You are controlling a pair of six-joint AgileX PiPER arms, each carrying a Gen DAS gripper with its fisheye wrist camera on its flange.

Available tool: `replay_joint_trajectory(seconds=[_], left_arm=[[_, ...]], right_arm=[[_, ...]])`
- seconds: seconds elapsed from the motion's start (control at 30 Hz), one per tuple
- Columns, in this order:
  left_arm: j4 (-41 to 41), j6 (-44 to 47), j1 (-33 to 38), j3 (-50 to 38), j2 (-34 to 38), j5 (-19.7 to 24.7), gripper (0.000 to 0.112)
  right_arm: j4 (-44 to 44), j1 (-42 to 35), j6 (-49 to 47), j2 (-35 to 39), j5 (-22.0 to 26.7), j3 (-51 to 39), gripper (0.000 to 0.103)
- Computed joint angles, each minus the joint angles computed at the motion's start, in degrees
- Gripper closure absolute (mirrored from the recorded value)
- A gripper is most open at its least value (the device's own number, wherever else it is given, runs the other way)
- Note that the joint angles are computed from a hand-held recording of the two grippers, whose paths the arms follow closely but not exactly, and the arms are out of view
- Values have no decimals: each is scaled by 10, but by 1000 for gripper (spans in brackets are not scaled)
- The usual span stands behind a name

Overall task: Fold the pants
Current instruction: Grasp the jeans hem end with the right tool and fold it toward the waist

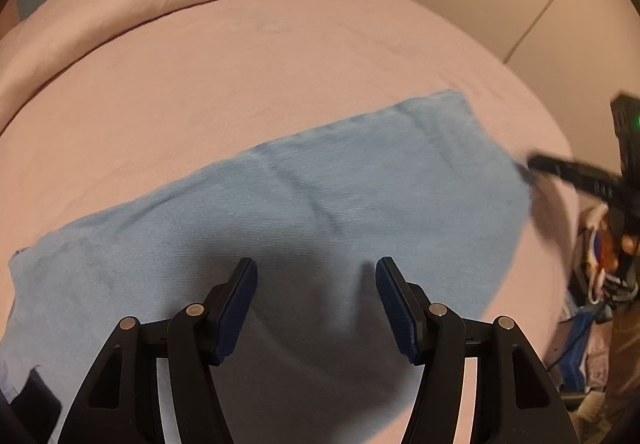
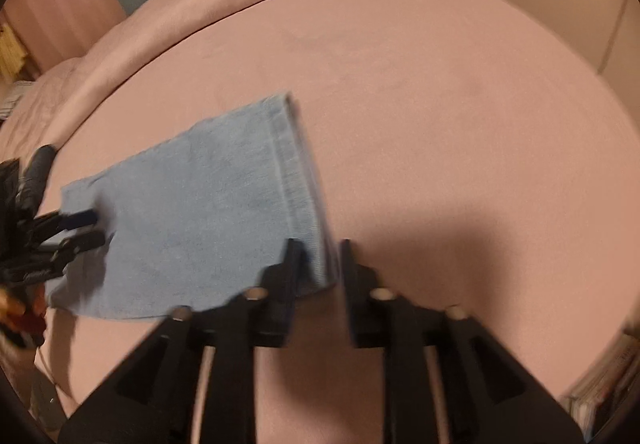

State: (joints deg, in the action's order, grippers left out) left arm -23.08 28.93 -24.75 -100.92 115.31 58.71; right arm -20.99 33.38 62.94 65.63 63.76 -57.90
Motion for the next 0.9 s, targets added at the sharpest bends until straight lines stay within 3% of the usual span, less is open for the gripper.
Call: replay_joint_trajectory(seconds=[0.07,0.3,0.4,0.43,0.5,0.6,0.7,0.83,0.9], left_arm=[[-7,4,-13,2,-2,3,51],[-37,9,-82,10,13,-7,50],[-31,22,-103,41,0,-31,41],[-32,27,-103,32,3,-15,41],[-36,23,-98,6,11,17,41],[-83,19,-67,-16,11,45,41],[-115,5,-38,-17,0,40,41],[-137,-23,-2,-28,3,34,41],[-157,-42,15,-24,8,27,41]], right_arm=[[-40,15,6,6,11,-33,70],[27,-82,-156,181,-124,-160,79],[83,-132,-207,255,-114,-173,83],[95,-142,-208,243,-143,-155,83],[115,-152,-207,217,-145,-146,82],[96,-139,-156,157,-153,-105,67],[145,-157,-140,49,-200,-12,53],[165,-141,-84,-49,-200,78,53],[204,-131,-65,-98,-225,133,53]])
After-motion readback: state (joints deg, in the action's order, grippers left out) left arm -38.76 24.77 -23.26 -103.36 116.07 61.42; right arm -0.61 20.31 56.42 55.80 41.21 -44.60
